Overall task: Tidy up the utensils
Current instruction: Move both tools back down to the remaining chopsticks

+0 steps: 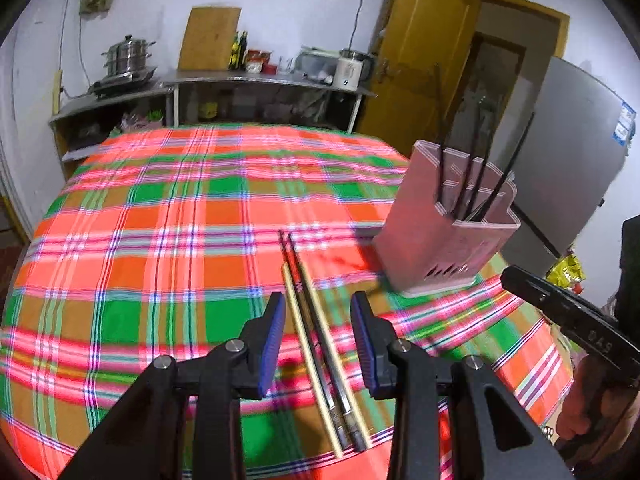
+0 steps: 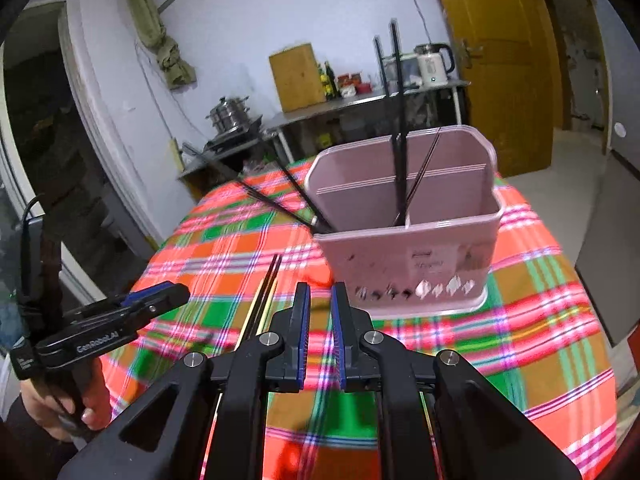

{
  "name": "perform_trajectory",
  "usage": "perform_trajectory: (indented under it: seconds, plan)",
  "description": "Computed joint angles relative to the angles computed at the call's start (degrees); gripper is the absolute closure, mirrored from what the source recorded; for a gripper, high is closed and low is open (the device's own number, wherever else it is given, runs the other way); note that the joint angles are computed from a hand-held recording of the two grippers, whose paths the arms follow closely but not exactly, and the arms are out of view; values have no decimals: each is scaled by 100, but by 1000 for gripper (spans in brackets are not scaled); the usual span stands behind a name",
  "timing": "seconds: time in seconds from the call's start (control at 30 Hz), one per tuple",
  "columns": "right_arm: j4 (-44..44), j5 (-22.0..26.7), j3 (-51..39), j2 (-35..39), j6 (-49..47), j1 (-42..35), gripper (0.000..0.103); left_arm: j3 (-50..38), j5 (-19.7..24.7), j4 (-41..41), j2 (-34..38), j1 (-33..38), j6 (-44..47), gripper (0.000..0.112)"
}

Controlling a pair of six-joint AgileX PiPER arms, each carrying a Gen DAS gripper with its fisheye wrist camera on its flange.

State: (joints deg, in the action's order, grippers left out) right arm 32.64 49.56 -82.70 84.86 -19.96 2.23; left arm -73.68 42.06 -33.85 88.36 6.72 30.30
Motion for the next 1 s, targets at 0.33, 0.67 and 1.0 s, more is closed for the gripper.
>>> perform_trajectory:
  seconds: [0.33,0.67,1.0]
  plan:
    - [-227,-49,276,164,81,480,93,280,-198,156,525,-168,-156,93]
    - [-312,-58,234,475,134,695,93,136,-420,458,879,-342,-418,93]
    - [-386,-44,95,685,213,847,93,101,-516,833,927,-337,-640,93]
